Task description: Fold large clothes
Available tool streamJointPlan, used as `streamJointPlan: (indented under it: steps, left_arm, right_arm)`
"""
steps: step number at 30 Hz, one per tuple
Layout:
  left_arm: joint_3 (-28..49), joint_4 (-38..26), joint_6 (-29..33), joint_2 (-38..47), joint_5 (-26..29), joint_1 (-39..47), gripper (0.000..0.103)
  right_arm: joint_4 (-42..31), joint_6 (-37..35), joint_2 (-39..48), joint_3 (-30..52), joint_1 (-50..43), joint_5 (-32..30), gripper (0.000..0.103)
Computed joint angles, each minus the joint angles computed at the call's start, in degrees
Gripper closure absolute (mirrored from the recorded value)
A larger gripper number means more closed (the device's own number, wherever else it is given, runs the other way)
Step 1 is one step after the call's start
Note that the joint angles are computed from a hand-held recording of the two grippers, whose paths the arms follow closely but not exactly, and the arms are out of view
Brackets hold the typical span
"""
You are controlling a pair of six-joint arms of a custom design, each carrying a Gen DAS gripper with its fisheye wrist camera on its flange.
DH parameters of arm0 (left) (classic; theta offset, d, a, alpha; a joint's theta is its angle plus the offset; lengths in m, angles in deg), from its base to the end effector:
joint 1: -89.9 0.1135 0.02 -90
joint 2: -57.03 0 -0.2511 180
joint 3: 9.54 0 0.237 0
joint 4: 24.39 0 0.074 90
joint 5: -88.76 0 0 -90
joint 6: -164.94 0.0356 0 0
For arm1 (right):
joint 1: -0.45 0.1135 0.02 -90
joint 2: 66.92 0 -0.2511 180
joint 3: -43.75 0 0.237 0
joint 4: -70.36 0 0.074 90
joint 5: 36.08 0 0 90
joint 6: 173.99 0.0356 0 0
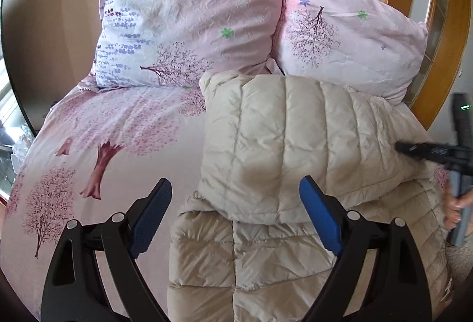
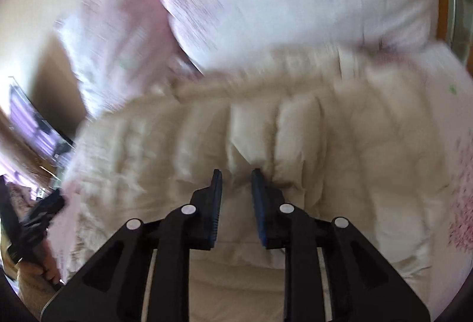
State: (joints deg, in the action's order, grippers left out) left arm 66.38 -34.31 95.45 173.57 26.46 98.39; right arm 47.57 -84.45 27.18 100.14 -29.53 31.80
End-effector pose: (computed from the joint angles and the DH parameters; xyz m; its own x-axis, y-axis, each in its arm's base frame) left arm 0.3774 0.0396 0.1024 -0.6586 0.2153 -0.7210 0.4188 0.9010 -0.1135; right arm 0.2476 -0.1274 0.1259 -0.7563 0.4277 -0.4950 0.2962 0.8986 0.3238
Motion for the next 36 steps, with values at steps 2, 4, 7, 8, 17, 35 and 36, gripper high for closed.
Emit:
streamJointPlan:
  steps: [2, 4, 7, 8, 17, 35, 36]
  left_arm:
    - [1.29, -2.16, 0.82, 0.98, 1.04, 0.99, 0.013]
    - [2.64, -4.06, 0.98, 1.89, 2.13, 2.00, 0.013]
    - [4.59, -6.59, 0.47, 3.26, 3.91, 4.05, 0.013]
    - [4.77, -6.68, 0.49, 3.55, 4.72, 4.71, 0.013]
    - [-1.35, -6.21, 8.67, 0.04, 5.59, 7.99, 0.011]
    - [3.63, -45.03, 38.43, 5.55, 13.59, 29.76, 0.020]
    - [3.43, -45.46, 39.11, 5.73, 13.54, 30.14, 0.021]
  right_arm:
    - [-0.57, -0.23, 5.77, 2.57, -1.43, -1.47, 0.086]
    - [-2.02, -0.27, 5.67, 3.20, -3.15, -3.74, 0.087]
    - [-2.18, -1.27, 0.38, 0.26, -4.94, -6.26, 0.077]
    - [-1.56, -1.33, -1.32, -1.17, -4.91, -6.02, 0.071]
    - [-10.84, -10.18, -4.36, -1.05, -11.15, -13.72, 0.037]
    - [-53.52, -76.33, 10.90, 8.47, -75.42, -7.88, 0.023]
    - [-54.21, -77.89, 12.97, 9.18, -76.70, -7.07, 0.024]
